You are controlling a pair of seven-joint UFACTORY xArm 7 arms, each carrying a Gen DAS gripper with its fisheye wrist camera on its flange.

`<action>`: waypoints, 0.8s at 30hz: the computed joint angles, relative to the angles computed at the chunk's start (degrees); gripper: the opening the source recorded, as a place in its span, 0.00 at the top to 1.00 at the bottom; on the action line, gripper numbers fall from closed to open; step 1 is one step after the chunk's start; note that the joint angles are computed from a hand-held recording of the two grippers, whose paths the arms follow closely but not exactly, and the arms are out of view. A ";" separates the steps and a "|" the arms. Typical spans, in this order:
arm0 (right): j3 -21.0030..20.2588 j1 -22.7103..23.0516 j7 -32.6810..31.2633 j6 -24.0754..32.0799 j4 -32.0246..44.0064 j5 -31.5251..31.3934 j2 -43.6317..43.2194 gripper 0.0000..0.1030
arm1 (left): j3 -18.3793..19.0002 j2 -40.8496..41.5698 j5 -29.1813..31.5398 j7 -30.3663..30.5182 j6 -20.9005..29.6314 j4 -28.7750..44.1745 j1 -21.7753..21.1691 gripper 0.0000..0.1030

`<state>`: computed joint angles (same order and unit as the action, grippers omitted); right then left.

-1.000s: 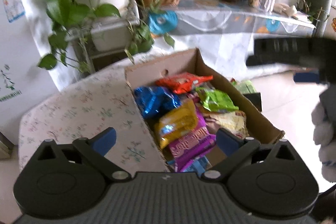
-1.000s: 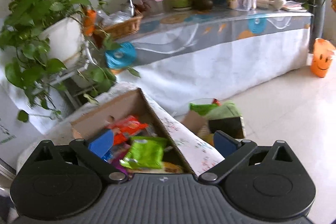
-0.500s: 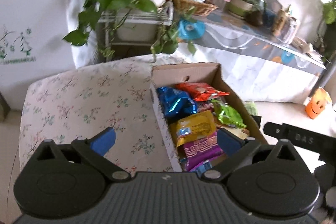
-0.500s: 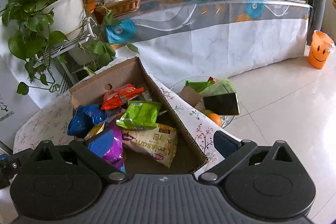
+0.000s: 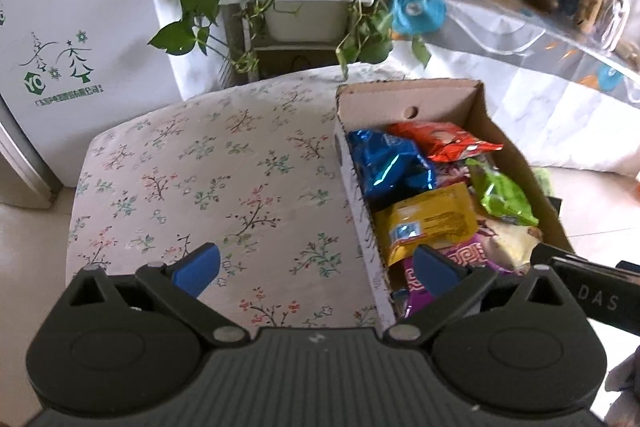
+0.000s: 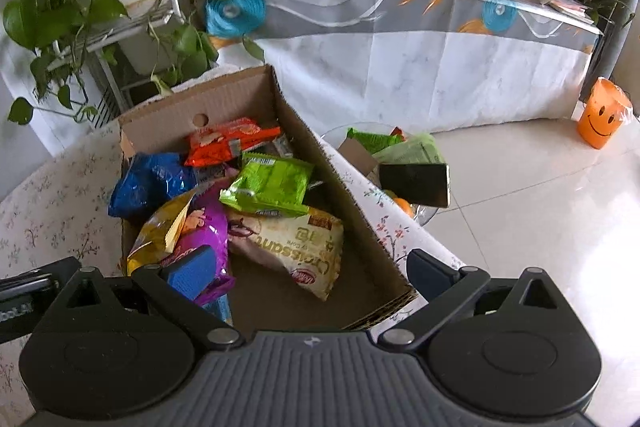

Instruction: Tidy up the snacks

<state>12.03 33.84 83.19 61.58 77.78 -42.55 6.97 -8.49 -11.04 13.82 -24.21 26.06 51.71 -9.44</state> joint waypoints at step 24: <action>-0.74 0.76 -3.08 2.55 2.63 2.41 2.01 0.00 | 0.49 4.07 0.48 -0.46 3.61 3.28 -1.39 0.01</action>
